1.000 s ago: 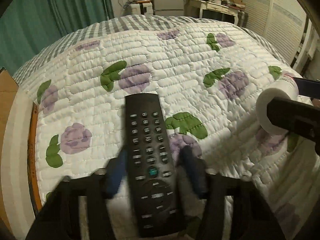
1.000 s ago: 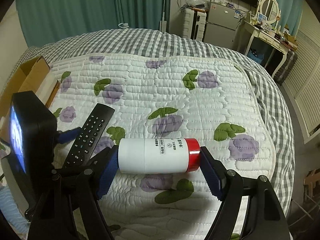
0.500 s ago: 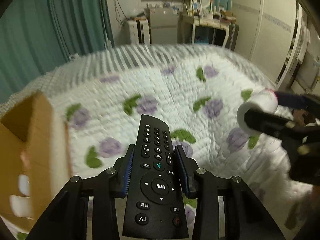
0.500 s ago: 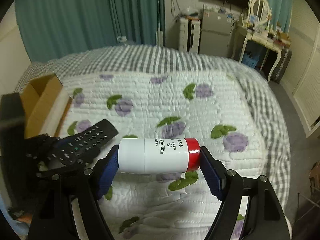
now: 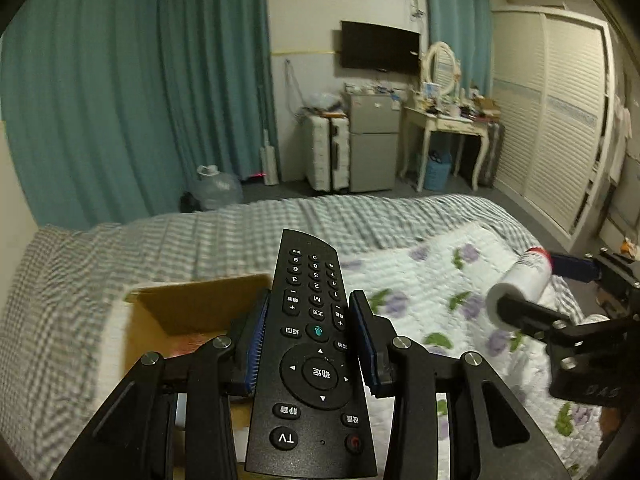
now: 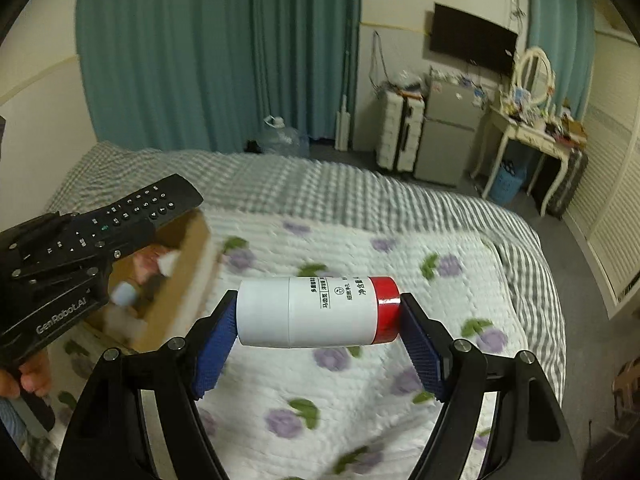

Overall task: Organize rigid objects
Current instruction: 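Lower the remote into the box with the left gripper while the right drops the bottle in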

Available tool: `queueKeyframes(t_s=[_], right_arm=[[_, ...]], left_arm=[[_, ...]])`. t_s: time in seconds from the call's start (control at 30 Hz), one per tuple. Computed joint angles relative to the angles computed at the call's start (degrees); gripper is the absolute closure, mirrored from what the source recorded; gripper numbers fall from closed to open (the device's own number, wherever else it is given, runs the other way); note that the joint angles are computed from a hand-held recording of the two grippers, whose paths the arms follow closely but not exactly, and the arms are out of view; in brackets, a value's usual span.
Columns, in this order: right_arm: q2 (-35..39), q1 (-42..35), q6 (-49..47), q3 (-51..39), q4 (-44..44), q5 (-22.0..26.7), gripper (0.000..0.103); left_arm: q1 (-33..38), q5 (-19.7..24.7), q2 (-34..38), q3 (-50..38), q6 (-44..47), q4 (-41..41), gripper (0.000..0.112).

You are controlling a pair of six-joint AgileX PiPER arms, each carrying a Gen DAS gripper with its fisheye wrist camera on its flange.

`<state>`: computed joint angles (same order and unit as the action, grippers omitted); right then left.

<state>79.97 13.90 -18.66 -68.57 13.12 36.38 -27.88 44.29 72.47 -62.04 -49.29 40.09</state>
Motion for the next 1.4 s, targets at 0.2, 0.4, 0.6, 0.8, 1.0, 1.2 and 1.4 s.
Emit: queueKeyframes(t_s=[0.2,0.4,0.6,0.8,1.0,1.2,1.4], right_arm=[[2.24,10.08,11.39,-4.77,-8.81,0.19,0.026],[8.02,17.81,19.17,-8.65,-15.58,0.07,0.026],[12.84,21.42,22.78,-10.59,-19.24,0.0,0.026],[16.33,22.98,25.39,-12.52,-21.44,0.63,0.026],[17.62,24.33,26.95,-14.63,-22.47,2.06,0.026],[18.5,27.91,29.7,-18.33,-24.98,4.95,0.026],[21.12,33.07,35.02,-19.42,-27.74,6.12,0.026]], left_arm=[[14.11,-5.47,-3.83,5.34,11.17,-7.62,0.074],[25.38,-13.01,-0.7,11.22,22.4,-16.92,0.074],[29.79,-17.12,3.07,14.58,28.05,-21.62,0.073],[32.68,-17.45,5.56,14.61,34.29,-27.06,0.057],[34.41,-15.66,1.72,14.34,38.09,-30.72,0.052],[39.05,-14.6,-4.96,15.1,43.62,-35.48,0.052],[46.35,-14.0,-8.26,15.52,56.23,-46.4,0.052]])
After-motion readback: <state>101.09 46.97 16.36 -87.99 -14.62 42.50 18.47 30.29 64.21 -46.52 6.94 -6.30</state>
